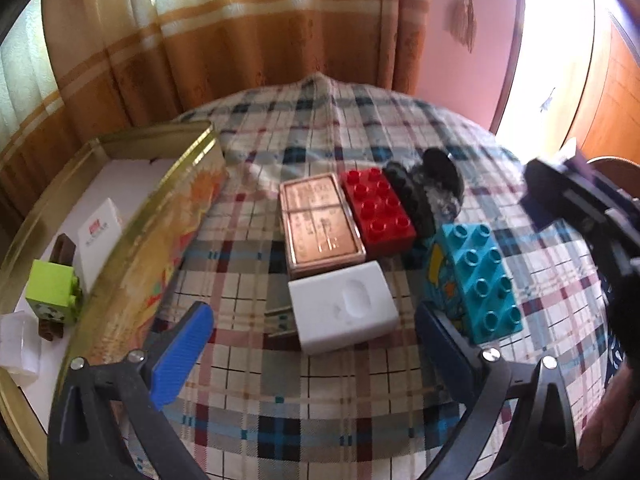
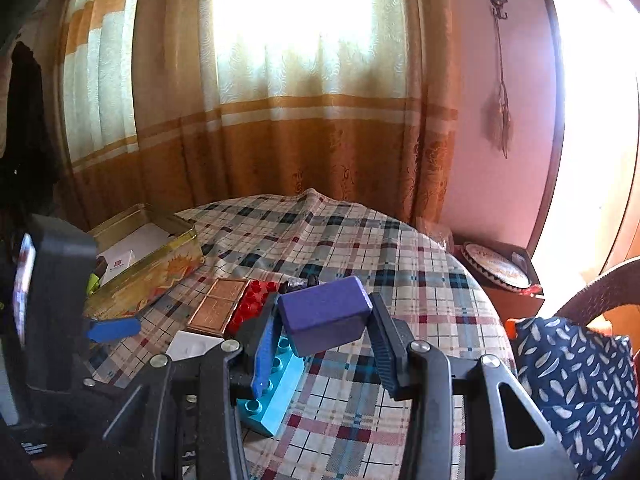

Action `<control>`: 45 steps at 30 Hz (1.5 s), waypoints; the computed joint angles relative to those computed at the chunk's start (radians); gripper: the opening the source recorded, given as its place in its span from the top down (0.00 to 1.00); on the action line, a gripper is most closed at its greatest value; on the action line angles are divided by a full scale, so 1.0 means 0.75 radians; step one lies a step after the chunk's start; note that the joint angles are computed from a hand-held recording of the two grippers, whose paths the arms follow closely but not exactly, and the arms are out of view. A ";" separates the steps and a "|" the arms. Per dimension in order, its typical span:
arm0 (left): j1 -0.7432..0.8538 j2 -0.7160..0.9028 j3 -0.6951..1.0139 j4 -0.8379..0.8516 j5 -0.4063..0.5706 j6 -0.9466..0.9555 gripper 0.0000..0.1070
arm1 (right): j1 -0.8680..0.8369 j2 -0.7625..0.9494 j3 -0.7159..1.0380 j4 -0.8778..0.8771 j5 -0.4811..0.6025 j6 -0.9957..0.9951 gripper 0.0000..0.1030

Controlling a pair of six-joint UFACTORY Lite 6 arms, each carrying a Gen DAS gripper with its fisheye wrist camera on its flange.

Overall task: Organize rigid objects
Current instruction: 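Grasp the white charger with the left gripper while the right holds the purple block, then lift the white charger with the left gripper while the right holds the purple block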

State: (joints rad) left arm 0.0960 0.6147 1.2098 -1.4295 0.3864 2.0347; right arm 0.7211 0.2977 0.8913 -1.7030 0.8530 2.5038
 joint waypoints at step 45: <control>0.395 -0.231 -0.301 -0.554 0.454 0.649 0.39 | 0.173 0.029 -0.012 -0.131 0.240 0.075 0.56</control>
